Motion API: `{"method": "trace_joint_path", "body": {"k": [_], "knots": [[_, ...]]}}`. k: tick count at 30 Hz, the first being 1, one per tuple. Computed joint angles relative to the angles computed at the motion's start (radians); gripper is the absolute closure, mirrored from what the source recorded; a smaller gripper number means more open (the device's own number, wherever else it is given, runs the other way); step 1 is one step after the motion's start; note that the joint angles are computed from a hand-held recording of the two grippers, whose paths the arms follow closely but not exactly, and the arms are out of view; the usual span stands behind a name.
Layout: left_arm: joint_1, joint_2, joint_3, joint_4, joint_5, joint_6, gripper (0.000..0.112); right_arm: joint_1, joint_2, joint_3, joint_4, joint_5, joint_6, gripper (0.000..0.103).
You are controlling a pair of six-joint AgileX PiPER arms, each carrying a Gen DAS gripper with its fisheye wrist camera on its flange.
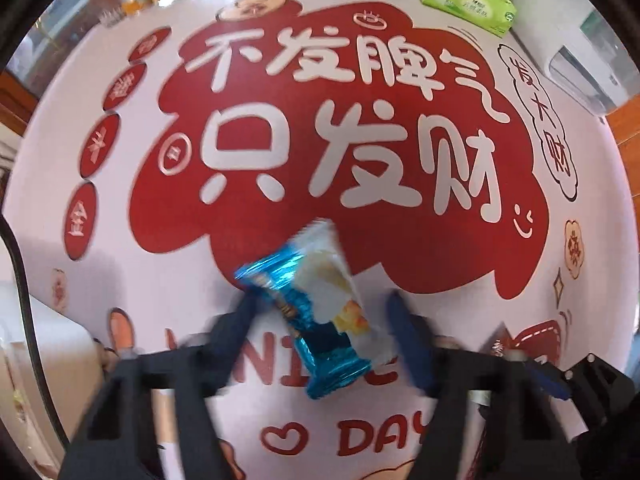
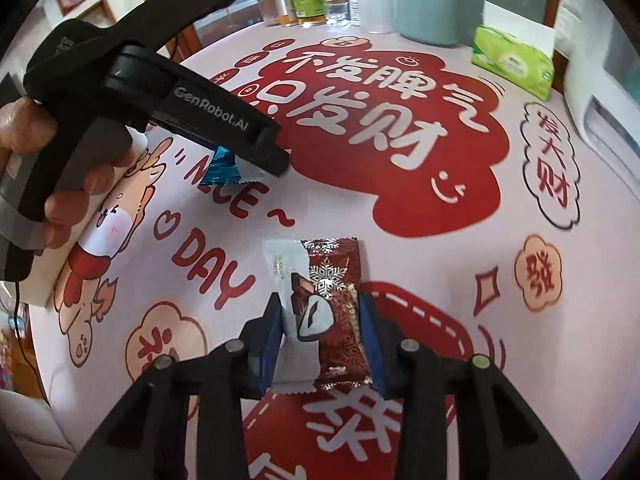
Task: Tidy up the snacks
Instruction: 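Grasp the blue-wrapped candy with the left tool while the right tool grasps the chocolate bar, then carry the blue candy and chocolate bar into the tray and open both tools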
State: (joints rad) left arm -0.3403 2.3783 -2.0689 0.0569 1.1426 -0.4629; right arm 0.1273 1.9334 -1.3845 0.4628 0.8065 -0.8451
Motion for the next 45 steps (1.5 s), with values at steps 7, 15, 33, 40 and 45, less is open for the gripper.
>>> {"method": "trace_joint_path", "body": {"k": [7, 15, 33, 40, 45], "knots": [[-0.019, -0.174, 0.309, -0.010, -0.174, 0.013, 0.084, -0.009, -0.072, 0.107, 0.016, -0.022, 0.060, 0.066], [-0.098, -0.482, 0.740, -0.021, -0.308, 0.085, 0.084, 0.019, -0.233, 0.315, 0.011, -0.036, 0.149, 0.067], [0.199, -1.297, 1.136, -0.143, -0.209, 0.600, 0.084, 0.709, -0.568, 0.230, -0.546, -0.078, 1.230, 0.067], [0.889, -1.376, 1.147, -0.466, -0.070, 1.265, 0.084, 0.971, -0.376, -0.048, -0.784, -0.031, 1.579, 0.067], [1.255, -1.281, 1.100, -0.647, 0.030, 1.584, 0.084, 1.021, -0.186, -0.317, -0.729, 0.061, 1.591, 0.067]]}}
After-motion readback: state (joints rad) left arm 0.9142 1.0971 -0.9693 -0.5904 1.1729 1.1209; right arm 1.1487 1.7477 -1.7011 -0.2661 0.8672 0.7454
